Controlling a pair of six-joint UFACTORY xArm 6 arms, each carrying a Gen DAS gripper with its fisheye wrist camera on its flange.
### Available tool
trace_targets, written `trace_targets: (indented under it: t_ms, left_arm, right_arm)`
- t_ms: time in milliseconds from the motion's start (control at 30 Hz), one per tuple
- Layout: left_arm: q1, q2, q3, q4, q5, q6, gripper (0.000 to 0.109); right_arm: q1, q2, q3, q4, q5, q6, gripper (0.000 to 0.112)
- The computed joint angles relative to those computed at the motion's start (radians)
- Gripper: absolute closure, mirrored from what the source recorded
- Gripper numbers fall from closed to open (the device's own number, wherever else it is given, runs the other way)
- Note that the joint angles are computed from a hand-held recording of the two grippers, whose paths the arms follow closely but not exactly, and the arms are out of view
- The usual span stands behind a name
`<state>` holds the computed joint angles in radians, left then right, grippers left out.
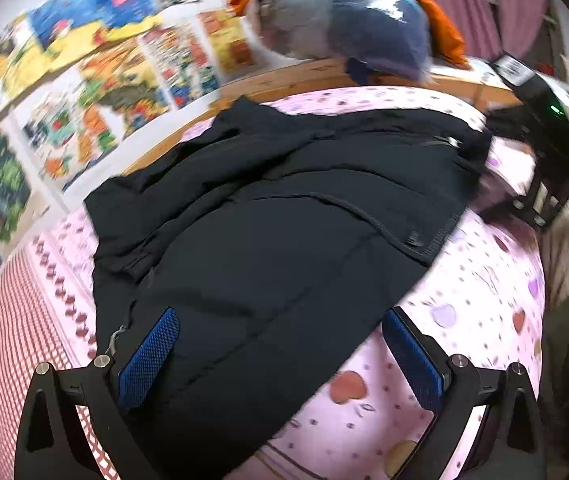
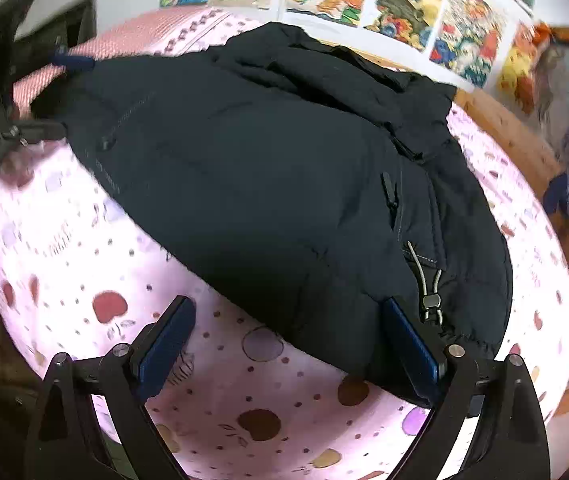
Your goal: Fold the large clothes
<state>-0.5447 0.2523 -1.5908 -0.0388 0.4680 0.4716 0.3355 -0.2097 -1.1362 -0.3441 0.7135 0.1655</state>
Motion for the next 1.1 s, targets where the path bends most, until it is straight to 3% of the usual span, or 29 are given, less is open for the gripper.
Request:
trace_targets:
  t_ms: [167,367,700,833,900,933,1000,1100]
  left_arm:
    - [-0.017,-0.009,0.031,0.082,-0.019,-0.003,0.006]
    - [-0.019,-0.01,0.047,0.178,-0.04,-0.068,0.006]
    - [-0.009,0.024,-0.003,0.421,-0.009,-0.271,0.006]
    - [-0.002,0.05,-0.052,0.616,0.019,-0.446,0.006]
    - [-0.001,0.079,-0.109,0.635,0.075,-0.505,0.006]
    - [0.002,0.089,-0.129,0.63,0.091,-0.514,0.008]
    - [0.004,0.111,-0.179,0.656,0.128,-0.567,0.025]
    - [0.013,0.111,-0.199,0.695,0.107,-0.627,0.033]
  right_arm:
    - [-0.004,0.041,-0.04,-0.056,-0.008,0.075,0.02]
    - [-0.05,0.117,-0.157,0.079,0.013,0.03,0.02]
    - [-0.131,0.249,-0.416,0.387,0.114,-0.089,0.02]
    - [-0.151,0.293,-0.486,0.439,0.163,-0.089,0.02]
    - [-0.152,0.305,-0.505,0.433,0.165,-0.085,0.02]
    - [-0.15,0.309,-0.511,0.422,0.161,-0.081,0.02]
    - [-0.146,0.313,-0.52,0.402,0.156,-0.077,0.02]
    - [-0.142,0.307,-0.518,0.36,0.142,-0.069,0.02]
